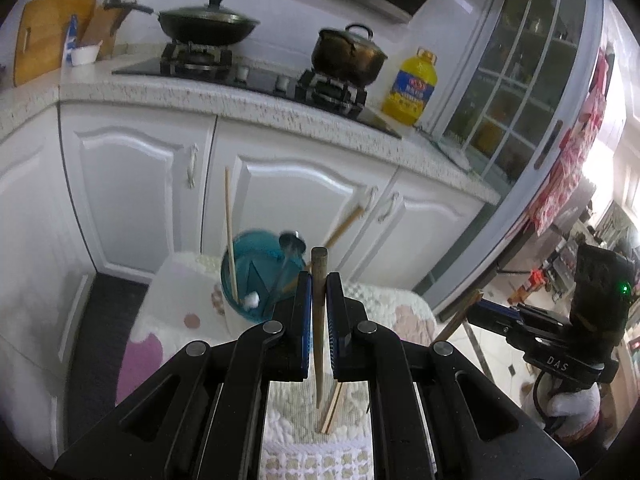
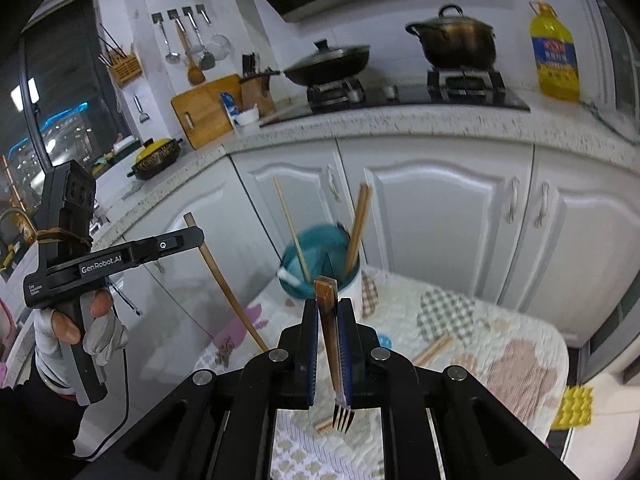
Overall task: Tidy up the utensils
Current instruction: 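Lift the chopstick with the left tool while the right carries the fork toward the holder, then lower the chopstick and the fork into the holder with both tools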
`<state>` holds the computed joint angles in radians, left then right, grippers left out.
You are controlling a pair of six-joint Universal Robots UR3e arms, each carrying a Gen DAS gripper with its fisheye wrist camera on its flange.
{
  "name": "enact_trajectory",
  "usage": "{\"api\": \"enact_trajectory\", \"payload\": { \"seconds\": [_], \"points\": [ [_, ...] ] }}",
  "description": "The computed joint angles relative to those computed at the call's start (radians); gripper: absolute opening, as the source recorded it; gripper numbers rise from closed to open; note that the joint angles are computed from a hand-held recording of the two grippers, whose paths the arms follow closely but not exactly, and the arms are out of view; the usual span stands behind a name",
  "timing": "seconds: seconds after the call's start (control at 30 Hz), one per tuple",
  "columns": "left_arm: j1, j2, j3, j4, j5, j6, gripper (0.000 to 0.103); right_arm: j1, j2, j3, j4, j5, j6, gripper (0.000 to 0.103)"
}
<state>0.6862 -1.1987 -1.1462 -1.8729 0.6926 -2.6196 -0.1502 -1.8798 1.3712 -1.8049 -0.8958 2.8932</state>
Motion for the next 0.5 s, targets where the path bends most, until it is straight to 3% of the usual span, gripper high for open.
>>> {"api": "enact_trajectory", "payload": {
  "seconds": [0.23, 0.5],
  "points": [
    [-0.023, -0.113, 0.159, 0.136, 0.017, -0.138, 0.006, 0.074, 0.164, -0.226, -0.028, -0.027, 0.054, 0.009],
    [-0.178, -0.338, 0.336, 0.42, 0.223, -0.36, 0.006, 0.202, 0.513, -0.709, 0.011, -0.109, 0.134, 0.009]
  ]
}}
